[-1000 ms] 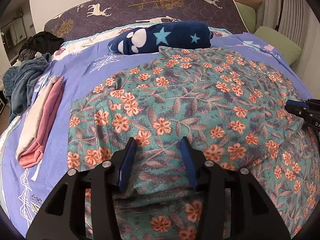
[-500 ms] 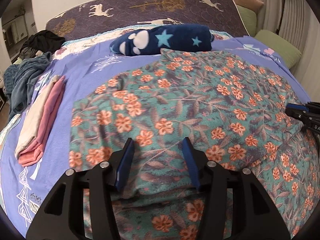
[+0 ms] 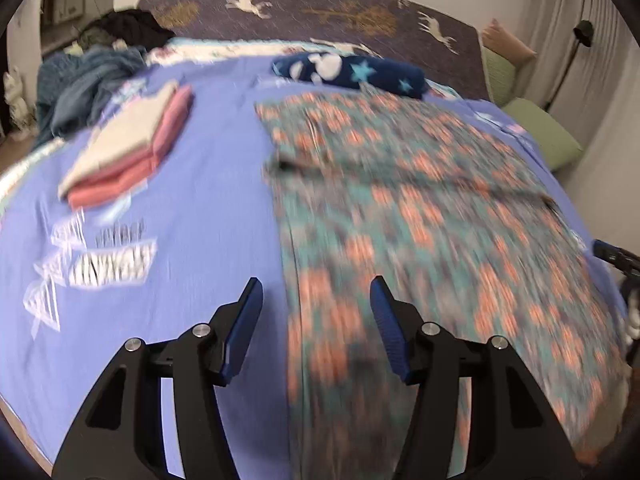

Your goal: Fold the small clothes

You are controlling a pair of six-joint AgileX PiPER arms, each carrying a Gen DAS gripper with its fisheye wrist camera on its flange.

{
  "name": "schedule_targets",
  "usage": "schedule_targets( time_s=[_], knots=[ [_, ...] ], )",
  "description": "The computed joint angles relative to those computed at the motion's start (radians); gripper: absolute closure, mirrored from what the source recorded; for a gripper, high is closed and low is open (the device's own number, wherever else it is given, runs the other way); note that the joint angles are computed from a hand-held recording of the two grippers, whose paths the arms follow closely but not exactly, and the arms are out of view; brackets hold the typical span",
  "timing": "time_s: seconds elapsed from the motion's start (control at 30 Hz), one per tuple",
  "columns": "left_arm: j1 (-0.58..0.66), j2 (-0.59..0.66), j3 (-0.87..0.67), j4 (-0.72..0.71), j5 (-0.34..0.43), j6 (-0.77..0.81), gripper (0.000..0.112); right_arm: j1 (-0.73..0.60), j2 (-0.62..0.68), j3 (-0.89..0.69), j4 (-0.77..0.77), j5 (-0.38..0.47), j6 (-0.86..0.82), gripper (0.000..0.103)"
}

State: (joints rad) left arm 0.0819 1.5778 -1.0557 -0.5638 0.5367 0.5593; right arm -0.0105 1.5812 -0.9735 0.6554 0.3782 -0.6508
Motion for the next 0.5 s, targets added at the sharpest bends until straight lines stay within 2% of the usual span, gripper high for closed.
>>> schedule_targets(
  time_s=[0.13, 0.3, 0.37, 0.5],
  knots=[
    [0.097, -0.096, 0.143, -0.193, 0.072, 0.235, 0.054, -0.066, -0.074, 0.119, 0.099, 0.052, -0.038, 0.064],
    [0.171, -0.177, 0.226, -0.257, 0.197, 0.387, 0.054, -0.168, -0.166, 0.249, 0.213, 0.115, -0.117, 0.064],
    [0.216, -0.198, 0.256, -0.289, 0.252, 0.449, 0.054, -0.22, -0.209, 0.307, 0.259, 0.161, -0.17, 0.064],
    [0.321, -0.236, 0.321, -0.362, 0.373, 0.544, 0.054, -0.386, -0.3, 0.424, 0.338, 0.31, -0.288, 0.064]
  ],
)
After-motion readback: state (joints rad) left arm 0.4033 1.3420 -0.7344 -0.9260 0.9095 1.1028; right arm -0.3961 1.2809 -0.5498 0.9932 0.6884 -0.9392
